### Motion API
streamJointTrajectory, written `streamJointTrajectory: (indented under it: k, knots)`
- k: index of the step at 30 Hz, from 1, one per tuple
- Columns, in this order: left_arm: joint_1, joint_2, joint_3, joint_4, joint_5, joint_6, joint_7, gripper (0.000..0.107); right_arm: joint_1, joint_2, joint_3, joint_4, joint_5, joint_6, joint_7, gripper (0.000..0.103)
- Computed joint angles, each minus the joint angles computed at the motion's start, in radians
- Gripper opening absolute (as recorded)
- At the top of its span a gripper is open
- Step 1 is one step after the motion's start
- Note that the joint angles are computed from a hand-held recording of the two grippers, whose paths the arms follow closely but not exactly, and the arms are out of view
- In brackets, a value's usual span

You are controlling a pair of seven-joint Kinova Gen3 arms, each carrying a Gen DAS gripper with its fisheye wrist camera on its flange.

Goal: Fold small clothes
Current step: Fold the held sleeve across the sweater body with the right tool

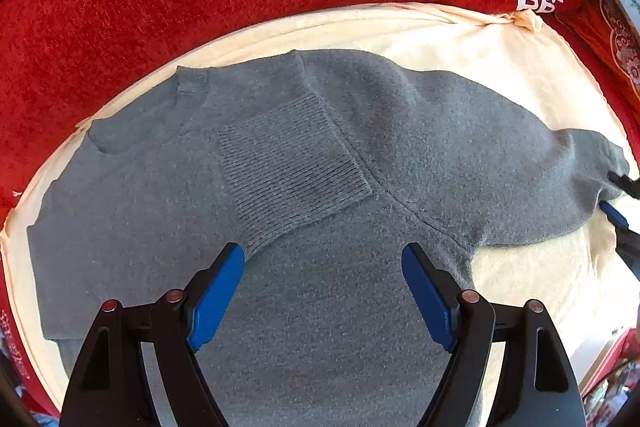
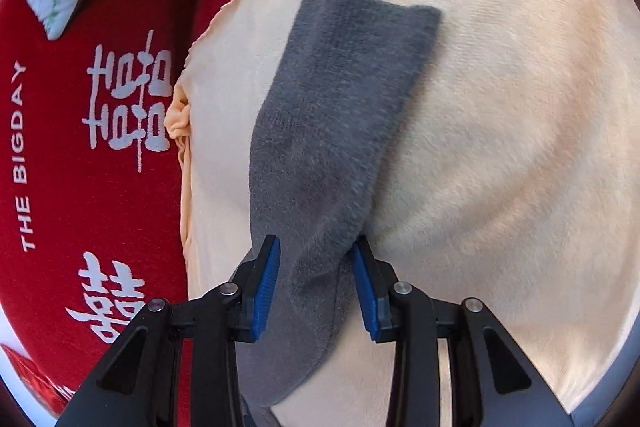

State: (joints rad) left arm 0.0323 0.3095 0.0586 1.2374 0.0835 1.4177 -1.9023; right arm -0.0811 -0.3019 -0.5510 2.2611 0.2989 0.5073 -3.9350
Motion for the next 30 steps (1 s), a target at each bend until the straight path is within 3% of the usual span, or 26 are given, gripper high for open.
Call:
streamJointTrajectory:
  k: [2, 3, 5, 8, 10, 11, 12, 13, 16, 19, 23, 30]
  knots:
    - [-0.009, -0.004, -0.002, 0.002, 0.007, 0.002, -0.007, 0.082, -0.013, 0.000, -0.002, -0.036, -0.029, 0.081, 0.071, 0.042]
    - [-0.012, -0.005, -0.003, 0.003, 0.009, 0.002, -0.008, 0.082, -0.008, 0.001, -0.021, -0.047, -0.025, 0.116, 0.095, 0.050]
    - [-0.025, -0.010, -0.006, 0.006, 0.016, 0.009, -0.018, 0.082, -0.028, 0.006, -0.013, -0.051, -0.009, 0.137, 0.093, 0.053]
    - [-0.025, -0.011, -0.007, 0.012, 0.016, 0.008, -0.014, 0.082, -0.045, 0.017, 0.024, -0.018, 0.039, 0.051, 0.051, 0.053]
    - [-0.025, -0.014, -0.007, 0.015, 0.015, 0.011, -0.016, 0.082, -0.036, 0.036, 0.049, -0.019, 0.017, 0.017, 0.098, 0.052]
    - [-0.027, -0.016, -0.007, 0.016, 0.015, 0.012, -0.018, 0.082, -0.015, 0.041, 0.042, -0.024, -0.009, 0.013, 0.124, 0.042]
    - [-0.029, -0.019, -0.007, 0.017, 0.017, 0.014, -0.021, 0.082, 0.016, 0.042, 0.027, -0.018, -0.032, -0.007, 0.134, 0.011]
    - [-0.034, -0.023, -0.008, 0.018, 0.019, 0.017, -0.027, 0.082, 0.036, 0.036, 0.024, -0.003, -0.055, -0.043, 0.127, 0.006]
    - [-0.042, -0.024, -0.012, 0.014, 0.026, 0.019, -0.025, 0.082, 0.143, -0.014, -0.052, 0.038, -0.059, -0.152, 0.053, 0.006]
    - [-0.067, -0.028, -0.022, 0.010, 0.036, 0.021, -0.031, 0.082, 0.146, -0.010, -0.054, -0.001, -0.021, -0.202, 0.095, 0.005]
    - [-0.110, -0.027, -0.039, -0.002, 0.046, 0.027, -0.037, 0.082, 0.082, 0.098, -0.021, -0.155, 0.033, -0.207, 0.244, 0.005]
    - [-0.231, -0.022, -0.079, -0.032, 0.068, 0.030, -0.080, 0.082, -0.206, 0.377, 0.116, -0.480, 0.230, -0.263, 0.454, 0.005]
